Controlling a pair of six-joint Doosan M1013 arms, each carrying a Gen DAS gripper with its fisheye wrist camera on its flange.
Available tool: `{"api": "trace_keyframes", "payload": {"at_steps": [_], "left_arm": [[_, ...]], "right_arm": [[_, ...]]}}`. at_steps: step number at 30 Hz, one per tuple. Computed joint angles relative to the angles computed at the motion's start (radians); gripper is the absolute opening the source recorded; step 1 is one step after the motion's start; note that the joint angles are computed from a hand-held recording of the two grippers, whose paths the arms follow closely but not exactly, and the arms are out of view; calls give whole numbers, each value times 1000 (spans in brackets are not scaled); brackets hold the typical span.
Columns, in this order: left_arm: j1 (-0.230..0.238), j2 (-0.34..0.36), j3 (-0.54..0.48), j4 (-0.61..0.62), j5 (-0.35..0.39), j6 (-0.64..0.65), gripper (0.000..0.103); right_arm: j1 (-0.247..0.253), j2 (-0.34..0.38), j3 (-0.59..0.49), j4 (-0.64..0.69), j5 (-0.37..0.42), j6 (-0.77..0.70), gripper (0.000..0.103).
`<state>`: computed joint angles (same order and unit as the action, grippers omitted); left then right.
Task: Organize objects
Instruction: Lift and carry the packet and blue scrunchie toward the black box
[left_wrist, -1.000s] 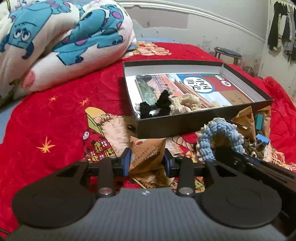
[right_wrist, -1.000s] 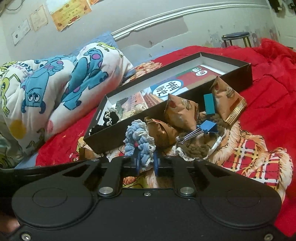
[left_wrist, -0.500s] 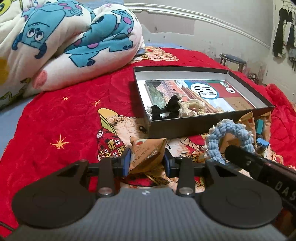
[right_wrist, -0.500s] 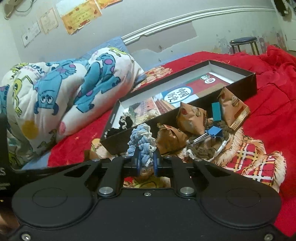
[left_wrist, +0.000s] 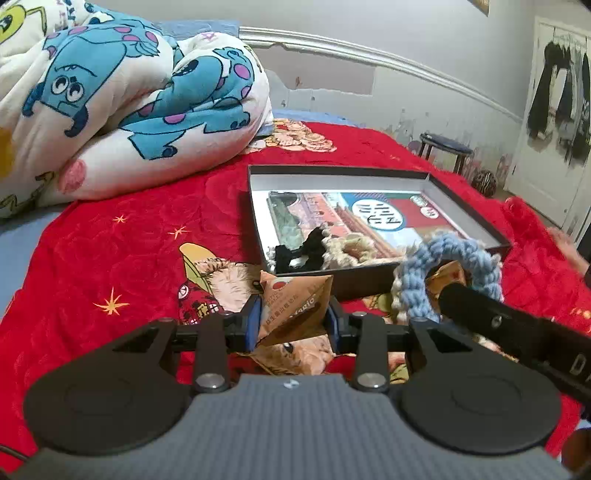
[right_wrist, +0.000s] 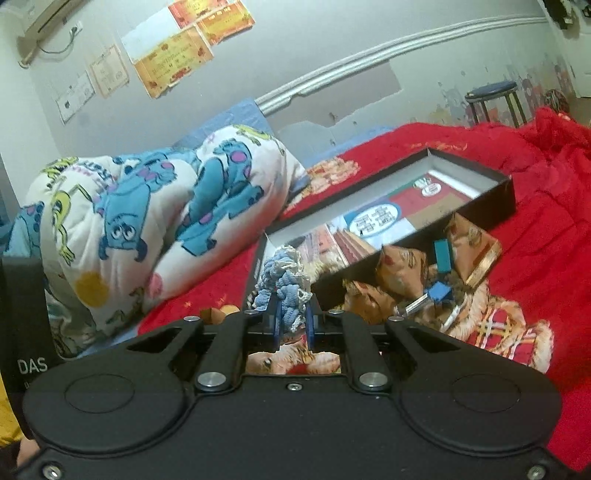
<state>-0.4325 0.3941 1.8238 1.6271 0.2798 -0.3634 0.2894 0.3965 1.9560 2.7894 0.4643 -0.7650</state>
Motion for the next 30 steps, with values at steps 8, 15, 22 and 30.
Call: {"api": "trace_keyframes", "payload": {"at_steps": [8,15,22,30], "left_arm": [[-9,-29,4,93,19,-108,40],[-13,-44,-14,336,24,-327,40],[-14,-39,-60,564,52,-581,40],[-15,-7,-125,825,126,-769,40]], "right_arm": [[-15,-38,-1,40,71,-58,13],[-36,-75,-34,-43,81,-61,13],[-106,-106,-102,-282,88,149,13],[-206,-107,-182,-514,111,287,13]]}}
